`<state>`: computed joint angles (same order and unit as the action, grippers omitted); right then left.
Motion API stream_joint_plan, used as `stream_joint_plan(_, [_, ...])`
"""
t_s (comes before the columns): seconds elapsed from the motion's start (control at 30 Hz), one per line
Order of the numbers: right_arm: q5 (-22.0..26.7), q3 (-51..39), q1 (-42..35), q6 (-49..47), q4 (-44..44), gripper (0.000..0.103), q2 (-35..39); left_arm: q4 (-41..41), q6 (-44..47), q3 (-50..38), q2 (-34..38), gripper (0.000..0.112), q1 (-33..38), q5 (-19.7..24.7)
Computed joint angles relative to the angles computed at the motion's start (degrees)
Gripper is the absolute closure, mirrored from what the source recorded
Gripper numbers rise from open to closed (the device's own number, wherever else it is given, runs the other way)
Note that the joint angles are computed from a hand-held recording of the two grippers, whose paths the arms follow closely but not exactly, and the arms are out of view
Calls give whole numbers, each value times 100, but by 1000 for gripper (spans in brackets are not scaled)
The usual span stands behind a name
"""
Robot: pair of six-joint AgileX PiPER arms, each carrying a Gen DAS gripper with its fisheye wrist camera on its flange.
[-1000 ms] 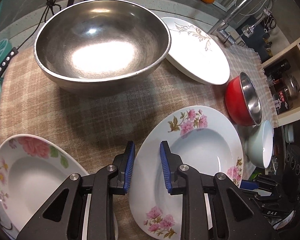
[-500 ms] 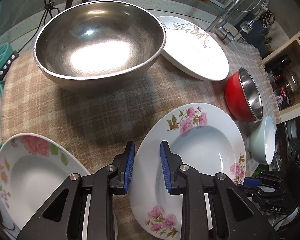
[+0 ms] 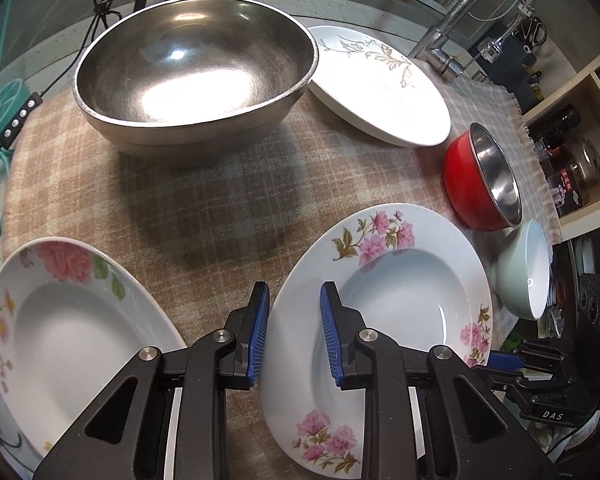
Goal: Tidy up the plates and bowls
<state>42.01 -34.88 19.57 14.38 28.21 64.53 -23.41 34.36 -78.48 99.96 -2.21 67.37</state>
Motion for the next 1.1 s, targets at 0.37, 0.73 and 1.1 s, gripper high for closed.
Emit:
stream_joint_plan(0.37, [35,-71,-1,-59,0,79,96,80,-98,194,-165,88,-79,-196])
stream_joint_plan(0.73, [458,-577,512,1083,-1329,65,-29,368,-245,473,-693,88,-185,-654])
stream_joint_plan(1.1, [842,-1452,1075,1797,-2616,46,106,608,-442,793,-1553,69,-176,-1137])
